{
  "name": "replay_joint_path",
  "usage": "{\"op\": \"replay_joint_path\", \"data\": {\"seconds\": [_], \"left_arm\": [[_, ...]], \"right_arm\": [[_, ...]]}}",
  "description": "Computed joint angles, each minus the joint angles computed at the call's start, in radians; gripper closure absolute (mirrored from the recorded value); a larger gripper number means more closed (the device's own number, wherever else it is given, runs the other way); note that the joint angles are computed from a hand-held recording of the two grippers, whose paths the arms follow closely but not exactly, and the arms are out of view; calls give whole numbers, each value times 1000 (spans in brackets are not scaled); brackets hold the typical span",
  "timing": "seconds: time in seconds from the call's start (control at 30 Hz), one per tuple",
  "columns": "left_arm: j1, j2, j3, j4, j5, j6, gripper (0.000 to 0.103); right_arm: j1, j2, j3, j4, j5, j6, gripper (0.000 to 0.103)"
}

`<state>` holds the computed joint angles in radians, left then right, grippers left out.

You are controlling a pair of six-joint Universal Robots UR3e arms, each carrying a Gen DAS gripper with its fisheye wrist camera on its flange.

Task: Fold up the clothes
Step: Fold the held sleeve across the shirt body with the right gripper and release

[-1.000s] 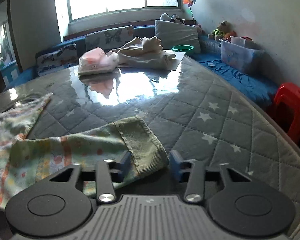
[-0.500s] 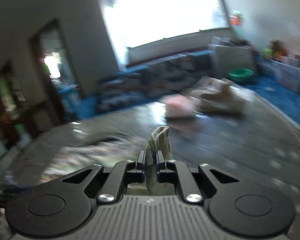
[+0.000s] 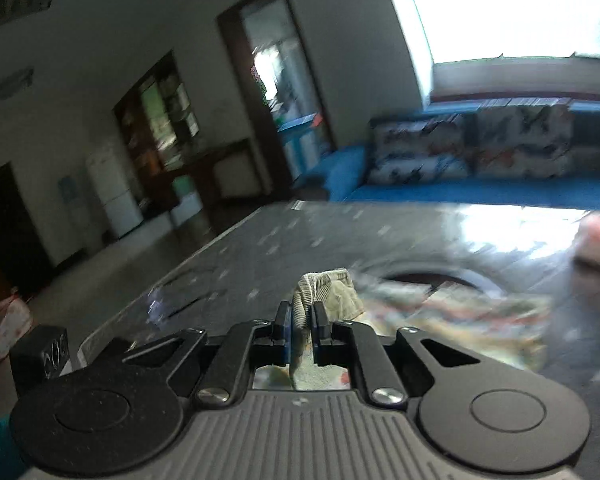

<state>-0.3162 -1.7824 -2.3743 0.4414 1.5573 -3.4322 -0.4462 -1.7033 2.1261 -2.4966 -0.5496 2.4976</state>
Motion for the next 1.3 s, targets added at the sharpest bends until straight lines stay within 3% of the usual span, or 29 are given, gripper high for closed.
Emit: {"op": "replay_joint_path", "data": {"seconds": [0.07,0.13,0.3,0.47,0.63,0.87,1.07,1.17,1.23,1.3], "left_arm": [[19,9,-27,17,-11,-4,41],[38,17,-47,27,-21,-3,41],[50,11,-40,36,-41,1,41],[24,-39,39,26,-76,15,42],[-26,-127,173,-31,-96,36,45],[-48,-194,294,-140,-98,58,46],[-50,-221,337,-189,-85,54,46],[-49,-228,340,-199,-88,55,46],[-43,-228,331,-194,-95,58,46],[-33,-228,321,-187,-104,61,46]], "right_arm": [[59,42,4,-63,-46,36,90],[55,18,21,-24,-54,4,83],[-17,-69,36,131,-69,-117,81],[-103,-115,45,264,-228,-270,81],[-186,-119,165,245,-340,-367,81],[-263,-148,192,270,-285,-440,81],[-92,102,138,-181,-283,-214,80],[-27,225,101,-322,-357,-144,81],[6,287,115,-462,-473,-75,84],[-20,283,141,-488,-487,-68,84]]}}
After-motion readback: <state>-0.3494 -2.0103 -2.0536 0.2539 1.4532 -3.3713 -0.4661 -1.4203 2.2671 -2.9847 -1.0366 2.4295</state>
